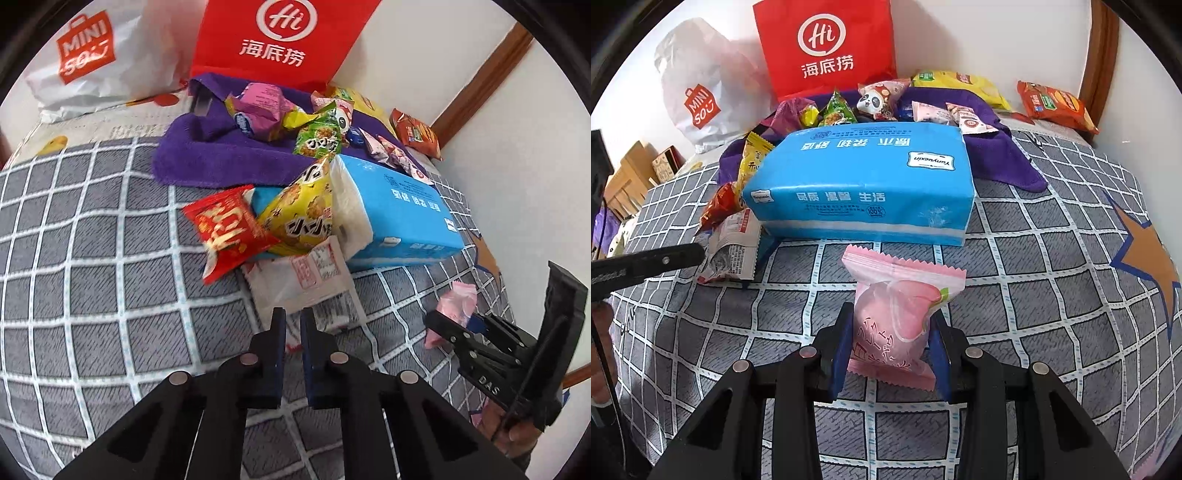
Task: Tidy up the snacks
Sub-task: 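Grasp the white wrapped packet with the left gripper while the right gripper holds the peach packet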
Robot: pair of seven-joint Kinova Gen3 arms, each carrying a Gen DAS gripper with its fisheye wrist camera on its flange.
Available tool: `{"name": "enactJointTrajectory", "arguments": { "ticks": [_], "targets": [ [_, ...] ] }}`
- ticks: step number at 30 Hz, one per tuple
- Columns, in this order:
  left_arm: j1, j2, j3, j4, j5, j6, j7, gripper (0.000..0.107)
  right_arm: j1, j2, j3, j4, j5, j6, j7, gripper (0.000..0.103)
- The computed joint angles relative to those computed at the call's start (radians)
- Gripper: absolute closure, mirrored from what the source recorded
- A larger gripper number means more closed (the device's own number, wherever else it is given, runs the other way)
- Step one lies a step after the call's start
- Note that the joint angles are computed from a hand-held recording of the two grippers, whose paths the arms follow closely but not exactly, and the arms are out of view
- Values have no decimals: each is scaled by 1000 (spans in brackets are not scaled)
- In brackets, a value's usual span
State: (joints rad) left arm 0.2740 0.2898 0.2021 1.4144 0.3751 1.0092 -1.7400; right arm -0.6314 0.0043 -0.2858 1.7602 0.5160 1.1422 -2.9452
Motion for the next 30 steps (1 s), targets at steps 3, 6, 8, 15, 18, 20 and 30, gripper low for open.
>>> {"name": "enactJointTrajectory", "arguments": {
  "ticks": [3,6,8,15,18,20,30],
  "targets": [
    [-7,-12,-9,16,0,3,13,99,0,-3,-2,9,4,-9,-11,65],
    [3,-12,-20,14,-31,-3,52,89,1,-6,-3,15,2,-17,-12,65],
    [8,-3,-21,4,-44,-9,73,68,1,-5,-4,18,6,-21,-11,65],
    [51,50,-8,-52,-80,-3,110,52,7,-15,-2,45,7,-58,4,64],
    [76,67,-5,-69,-104,3,133,41,11,-20,-7,55,13,-70,12,64],
    [85,66,0,-61,-106,-20,136,31,12,-22,-9,59,16,-74,22,64],
    [189,90,-30,-94,-239,-58,273,21,29,-42,-21,93,32,-112,14,64]
  ]
}}
